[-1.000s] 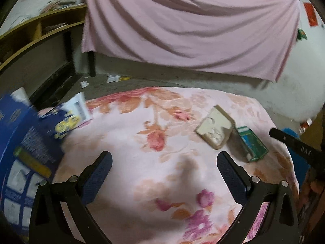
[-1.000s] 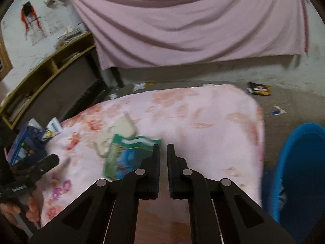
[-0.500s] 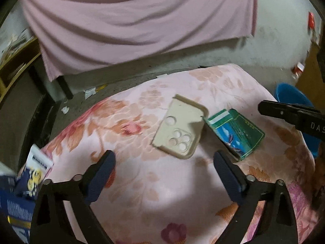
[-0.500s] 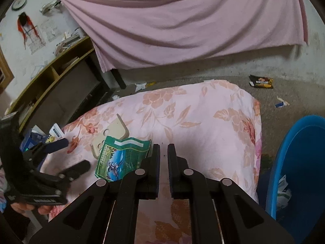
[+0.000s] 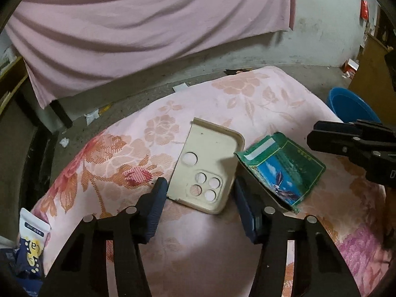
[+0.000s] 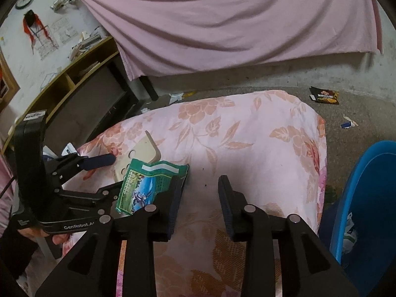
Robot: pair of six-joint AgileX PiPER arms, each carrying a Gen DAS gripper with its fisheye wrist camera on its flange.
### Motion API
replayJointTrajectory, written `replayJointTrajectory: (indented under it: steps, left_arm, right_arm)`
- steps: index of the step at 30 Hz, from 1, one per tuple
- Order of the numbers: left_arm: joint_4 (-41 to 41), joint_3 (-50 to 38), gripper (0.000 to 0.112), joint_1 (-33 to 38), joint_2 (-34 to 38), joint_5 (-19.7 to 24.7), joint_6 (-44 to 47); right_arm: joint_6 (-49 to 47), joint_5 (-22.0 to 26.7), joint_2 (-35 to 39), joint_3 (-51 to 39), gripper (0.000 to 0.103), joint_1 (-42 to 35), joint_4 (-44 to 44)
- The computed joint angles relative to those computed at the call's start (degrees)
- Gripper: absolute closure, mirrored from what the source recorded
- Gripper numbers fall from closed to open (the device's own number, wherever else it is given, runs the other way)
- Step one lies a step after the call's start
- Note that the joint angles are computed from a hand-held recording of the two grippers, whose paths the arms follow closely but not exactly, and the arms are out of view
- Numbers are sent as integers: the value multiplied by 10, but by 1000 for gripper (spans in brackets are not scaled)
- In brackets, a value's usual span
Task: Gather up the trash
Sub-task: 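Grasp the beige phone case with the left tool while the right tool grasps the green packet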
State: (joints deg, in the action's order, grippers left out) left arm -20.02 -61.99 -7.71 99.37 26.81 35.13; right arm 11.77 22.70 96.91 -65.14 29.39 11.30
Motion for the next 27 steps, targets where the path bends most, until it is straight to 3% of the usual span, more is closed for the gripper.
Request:
replayJointTrajectory:
  steps: [7, 9, 13, 15, 16, 21, 27]
  left_arm:
    - [40, 37, 63, -1, -34, -15, -66]
    - [32, 57, 63, 9, -54, -17, -78]
    - [7, 90, 63, 45, -89, -17, -86]
    - [-16, 104, 63, 66, -107, -17, -74]
    - [-23, 110, 64, 75, -117, -17, -69]
    - [-106, 116, 64, 129, -143, 13, -12]
    - [-88, 119, 64, 126, -158, 17, -34]
  right_arm:
    - [-6, -3, -1, 3, 71, -2, 9]
    - [-25, -4, 0, 3, 60, -3, 28]
    - [-47, -4, 4, -3, 50, 5, 45]
    - [-45, -2, 8, -10, 32, 13, 41]
    - [-53, -3, 10, -11, 29, 16, 48]
    - [-51, 15, 34, -44, 24, 37, 37]
    - [-18, 60, 78, -101, 19, 64, -21]
